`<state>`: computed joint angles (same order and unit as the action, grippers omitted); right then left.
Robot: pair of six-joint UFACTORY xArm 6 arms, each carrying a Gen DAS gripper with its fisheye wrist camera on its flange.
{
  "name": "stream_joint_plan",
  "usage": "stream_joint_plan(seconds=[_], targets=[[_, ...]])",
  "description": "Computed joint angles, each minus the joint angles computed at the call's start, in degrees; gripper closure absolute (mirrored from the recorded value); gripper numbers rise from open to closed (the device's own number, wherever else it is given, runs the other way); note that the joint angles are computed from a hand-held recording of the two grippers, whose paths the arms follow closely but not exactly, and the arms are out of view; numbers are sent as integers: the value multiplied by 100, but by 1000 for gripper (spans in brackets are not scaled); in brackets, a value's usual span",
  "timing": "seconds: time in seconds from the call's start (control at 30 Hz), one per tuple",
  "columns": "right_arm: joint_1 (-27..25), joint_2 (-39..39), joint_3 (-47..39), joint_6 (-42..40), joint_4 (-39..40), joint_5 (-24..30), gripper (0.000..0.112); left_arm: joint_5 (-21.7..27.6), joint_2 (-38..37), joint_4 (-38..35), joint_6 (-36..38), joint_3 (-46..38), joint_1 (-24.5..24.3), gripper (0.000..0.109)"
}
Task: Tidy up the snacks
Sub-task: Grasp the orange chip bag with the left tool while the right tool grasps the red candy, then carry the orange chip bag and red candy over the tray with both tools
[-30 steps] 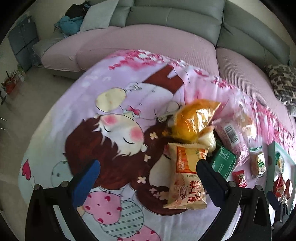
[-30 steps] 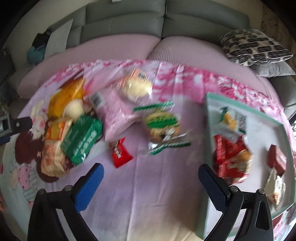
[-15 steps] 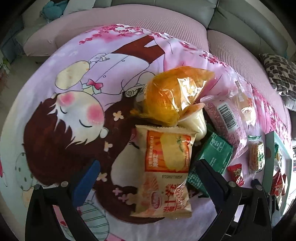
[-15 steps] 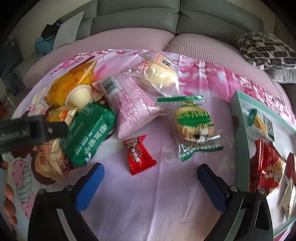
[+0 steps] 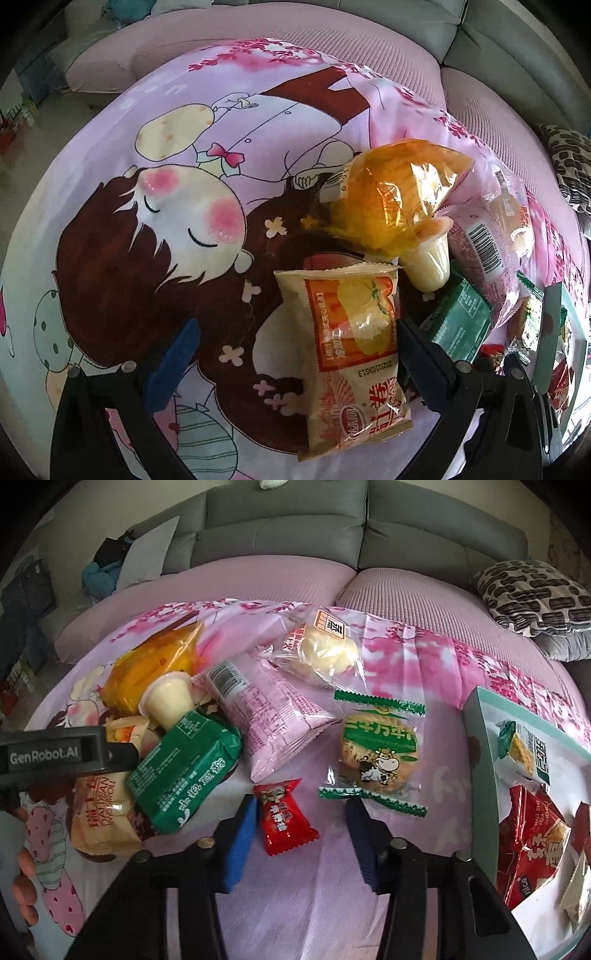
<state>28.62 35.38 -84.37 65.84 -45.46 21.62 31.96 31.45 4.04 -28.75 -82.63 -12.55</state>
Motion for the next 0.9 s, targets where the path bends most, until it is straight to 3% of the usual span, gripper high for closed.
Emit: stream_joint_plan(seconds=[0.1,0.2,0.3,0.43,0.63,0.9], targets=[[-35,-29,52,-5,55,-70,74,32,15,-102,82,-28,-29,7],[-69,-83,160,-76,248,-254,81,-21,6,-185,141,-1,-68,15],[-71,-127,221,-125,301,-335,86,-66,-23,-222,203,28,-81,27],[-50,-188,270,-182,297,-336,89,-270,-64,-800,685,83,-92,54],[6,-201,245,-317,274,-265,90,-386,-134,-958,795,151,-91,70],[26,-136,209,-531,437,-165,91,-451,-292,-874,829,302,-77,71]])
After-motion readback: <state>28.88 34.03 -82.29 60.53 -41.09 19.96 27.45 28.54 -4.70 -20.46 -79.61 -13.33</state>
